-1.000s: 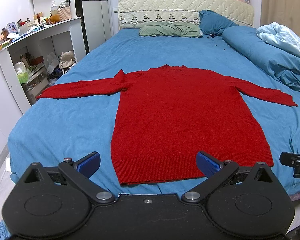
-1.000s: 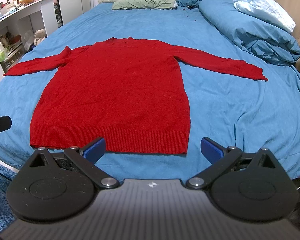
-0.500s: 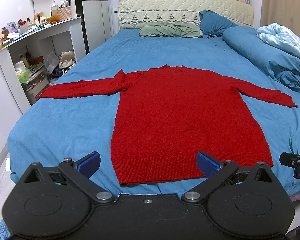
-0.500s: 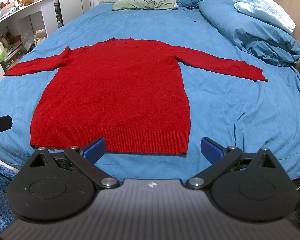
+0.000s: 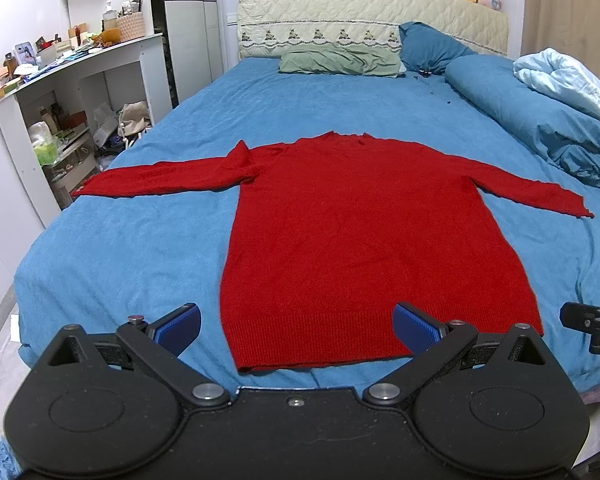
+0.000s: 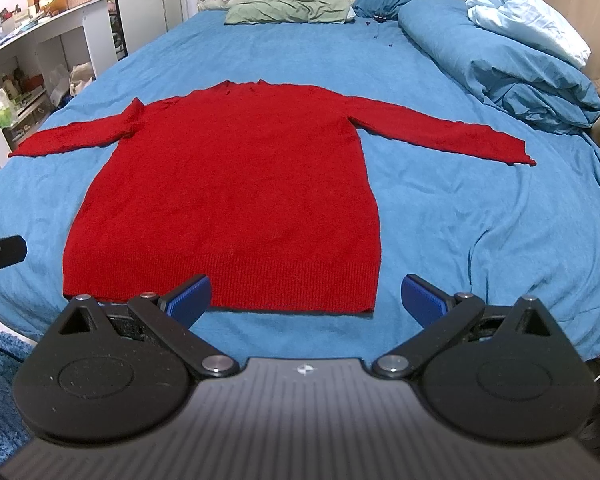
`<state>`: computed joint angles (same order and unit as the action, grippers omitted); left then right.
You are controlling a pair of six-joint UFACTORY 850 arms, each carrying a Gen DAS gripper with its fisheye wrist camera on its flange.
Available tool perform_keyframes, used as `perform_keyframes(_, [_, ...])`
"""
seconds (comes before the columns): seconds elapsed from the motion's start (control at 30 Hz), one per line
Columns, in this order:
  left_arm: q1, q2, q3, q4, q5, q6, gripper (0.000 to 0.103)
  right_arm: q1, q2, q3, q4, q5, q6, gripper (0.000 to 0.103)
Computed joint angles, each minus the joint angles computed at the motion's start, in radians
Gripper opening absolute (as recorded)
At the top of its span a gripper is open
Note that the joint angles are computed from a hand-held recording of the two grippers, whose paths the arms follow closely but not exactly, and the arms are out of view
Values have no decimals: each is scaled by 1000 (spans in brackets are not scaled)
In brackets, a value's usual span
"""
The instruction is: Fold small clothes
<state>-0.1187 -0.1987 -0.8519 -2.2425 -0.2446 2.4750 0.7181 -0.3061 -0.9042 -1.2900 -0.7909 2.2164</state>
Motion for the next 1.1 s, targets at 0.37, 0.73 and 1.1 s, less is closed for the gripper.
perform_keyframes(0.37, [-73, -17, -182, 656, -133, -667, 103, -62, 140, 89, -25, -93, 53, 103])
perform_keyframes(0.73, [-238, -328, -627, 866, -64, -844, 103, -357, 208, 118, -147, -31, 82, 103])
perform_keyframes(1.1, [-257, -866, -1316, 1488, -184, -1486, 103, -689, -30, 70, -644, 133, 684, 103])
